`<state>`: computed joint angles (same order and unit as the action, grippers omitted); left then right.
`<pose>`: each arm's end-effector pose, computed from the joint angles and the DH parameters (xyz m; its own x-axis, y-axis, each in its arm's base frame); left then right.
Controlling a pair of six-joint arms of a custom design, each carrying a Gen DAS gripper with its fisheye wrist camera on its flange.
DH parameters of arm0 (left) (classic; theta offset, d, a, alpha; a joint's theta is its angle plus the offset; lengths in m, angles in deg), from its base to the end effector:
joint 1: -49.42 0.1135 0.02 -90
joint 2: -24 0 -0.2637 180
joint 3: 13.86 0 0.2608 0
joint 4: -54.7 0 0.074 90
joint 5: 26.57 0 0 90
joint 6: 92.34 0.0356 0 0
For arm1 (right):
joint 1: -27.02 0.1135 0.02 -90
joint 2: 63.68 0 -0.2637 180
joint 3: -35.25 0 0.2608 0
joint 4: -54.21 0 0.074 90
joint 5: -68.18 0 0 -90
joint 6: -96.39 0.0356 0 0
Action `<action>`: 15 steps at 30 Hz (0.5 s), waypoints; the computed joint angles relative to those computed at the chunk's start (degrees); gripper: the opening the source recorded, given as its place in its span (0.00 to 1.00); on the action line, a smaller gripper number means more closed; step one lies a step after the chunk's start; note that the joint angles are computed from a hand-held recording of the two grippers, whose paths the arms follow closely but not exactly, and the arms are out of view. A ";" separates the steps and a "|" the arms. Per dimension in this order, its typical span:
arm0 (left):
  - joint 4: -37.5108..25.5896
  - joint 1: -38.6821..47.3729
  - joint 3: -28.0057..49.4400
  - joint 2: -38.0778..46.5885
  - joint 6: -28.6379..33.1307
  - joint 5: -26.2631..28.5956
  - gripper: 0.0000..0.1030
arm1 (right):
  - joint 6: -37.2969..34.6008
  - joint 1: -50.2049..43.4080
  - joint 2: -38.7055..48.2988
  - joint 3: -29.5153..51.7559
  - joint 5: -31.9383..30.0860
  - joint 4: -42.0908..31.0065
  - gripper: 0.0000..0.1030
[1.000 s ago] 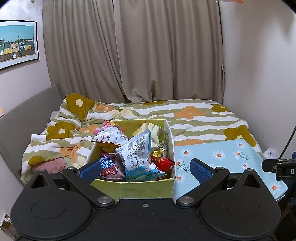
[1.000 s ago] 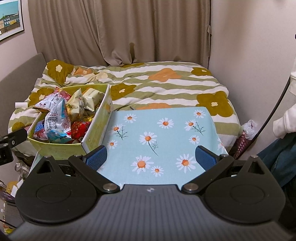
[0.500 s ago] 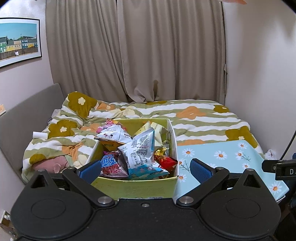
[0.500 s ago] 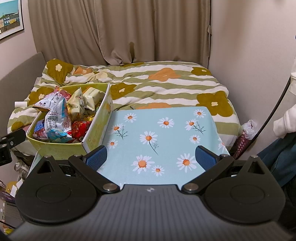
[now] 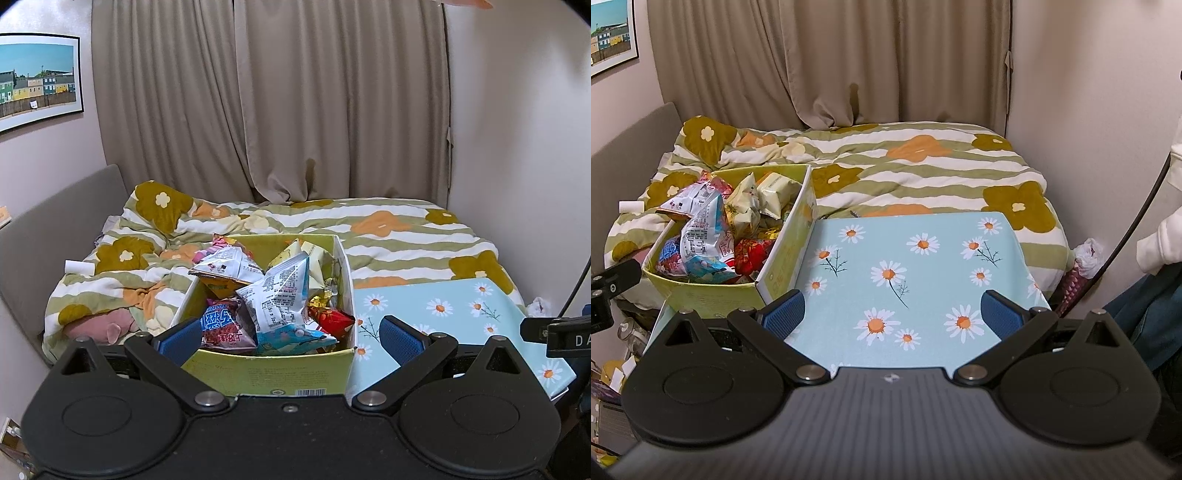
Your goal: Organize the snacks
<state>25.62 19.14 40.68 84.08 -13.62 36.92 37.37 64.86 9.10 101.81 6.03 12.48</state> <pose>0.2111 -0.1049 0.2567 -0.5074 0.0935 -0.8566 0.0354 0.9955 0.0877 0.2249 0.1536 0.2588 -0.6548 0.0677 -0.7528 0.0487 0.9977 0.0474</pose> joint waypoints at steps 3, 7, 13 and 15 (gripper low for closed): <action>0.03 -0.05 -0.09 -0.07 0.02 -0.15 1.00 | -0.17 -0.14 -0.03 -0.05 -0.09 0.06 1.00; -0.14 -0.01 -0.09 -0.04 -0.03 0.10 1.00 | -0.20 -0.23 0.04 -0.04 -0.15 0.09 1.00; 0.38 0.15 -0.85 -1.22 0.14 0.68 1.00 | -0.05 -0.09 -0.06 -0.11 -0.03 0.05 1.00; 0.25 -0.47 -0.60 -0.88 0.26 -0.25 1.00 | -0.02 0.02 0.01 -0.07 0.11 -0.02 1.00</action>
<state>25.87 18.67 40.08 83.20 -13.36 36.67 37.36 64.88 9.11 101.74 6.14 12.47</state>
